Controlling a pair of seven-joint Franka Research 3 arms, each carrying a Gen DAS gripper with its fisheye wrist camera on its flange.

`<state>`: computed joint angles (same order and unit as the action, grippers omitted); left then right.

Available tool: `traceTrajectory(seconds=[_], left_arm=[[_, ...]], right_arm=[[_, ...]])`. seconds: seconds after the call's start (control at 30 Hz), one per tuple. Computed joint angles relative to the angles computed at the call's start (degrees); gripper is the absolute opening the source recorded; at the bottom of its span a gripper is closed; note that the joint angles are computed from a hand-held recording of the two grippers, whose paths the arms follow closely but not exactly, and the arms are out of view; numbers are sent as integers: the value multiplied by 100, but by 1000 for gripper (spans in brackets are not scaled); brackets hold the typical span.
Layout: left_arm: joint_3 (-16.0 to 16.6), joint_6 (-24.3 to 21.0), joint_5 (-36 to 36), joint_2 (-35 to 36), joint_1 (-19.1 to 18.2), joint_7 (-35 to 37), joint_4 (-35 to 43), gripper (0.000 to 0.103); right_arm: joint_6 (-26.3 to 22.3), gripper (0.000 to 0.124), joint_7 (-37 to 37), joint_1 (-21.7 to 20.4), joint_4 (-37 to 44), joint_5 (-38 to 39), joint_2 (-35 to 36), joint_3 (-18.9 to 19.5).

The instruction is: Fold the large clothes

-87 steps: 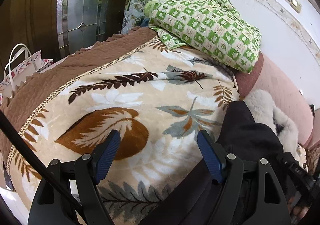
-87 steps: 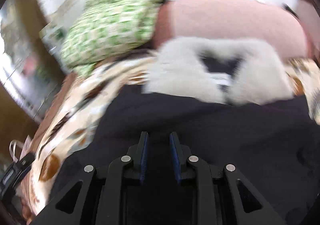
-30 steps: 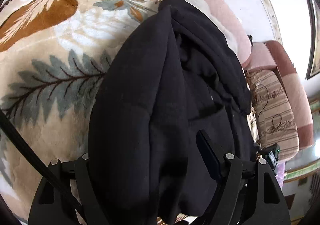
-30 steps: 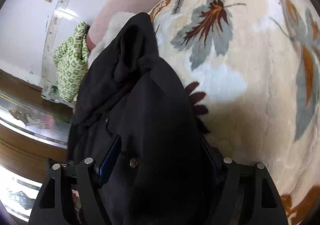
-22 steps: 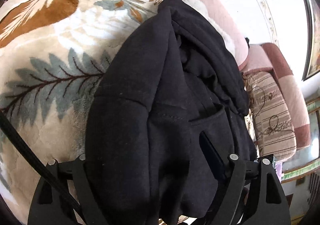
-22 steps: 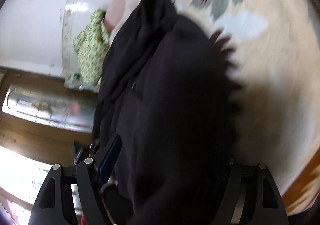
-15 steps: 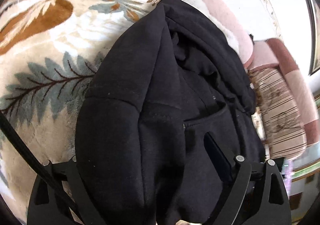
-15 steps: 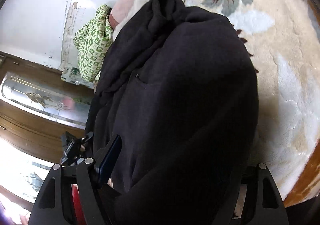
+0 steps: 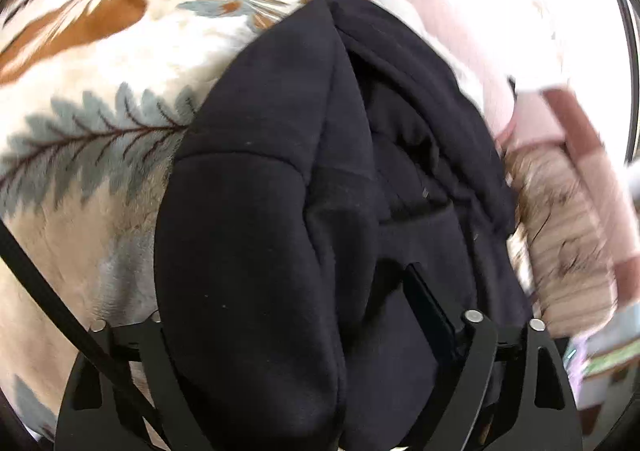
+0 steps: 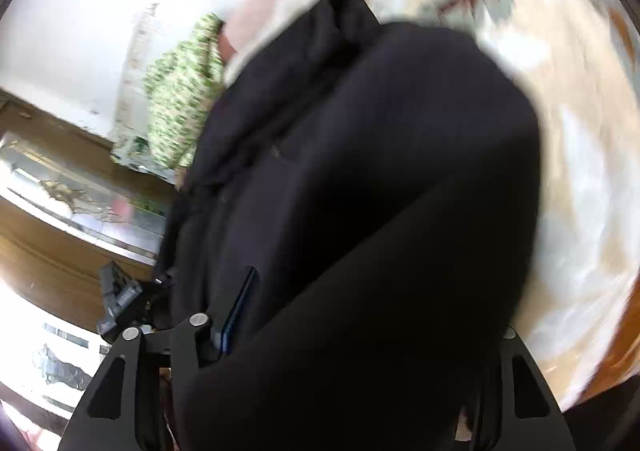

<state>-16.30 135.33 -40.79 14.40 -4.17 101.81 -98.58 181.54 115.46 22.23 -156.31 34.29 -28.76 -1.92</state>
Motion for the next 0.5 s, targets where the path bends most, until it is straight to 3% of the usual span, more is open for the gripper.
traceTrajectory(seconds=[0.07,0.1,0.13,0.17,0.23,0.33,0.4,0.5], left_arm=[[51,99,214,-77,-85,-337,-71,87],[92,133,471,-129,-158,-556,-93,72],[147,162,824,-186,-240,-824,-113,44],[243,153,1116,-277,-342,-1082,-137,34],[145,110,747,-510,-162,-901,-222,17],[184,112,115,-833,-65,-560,-288,13],[265,88,-243,-1135,-67,-154,-382,13],[413,64,-242,-1500,-205,49,-624,13]], right_arm=[[-68,64,371,-719,62,-212,65,700],[-40,57,783,-842,53,-604,90,758],[-11,39,798,-766,57,-595,103,665],[112,31,460,-489,92,-184,127,454],[307,24,336,-87,66,-172,17,59],[401,19,323,-339,92,-545,-341,276],[573,17,54,-41,131,-453,-617,65],[677,16,-32,33,35,-528,-1017,119]])
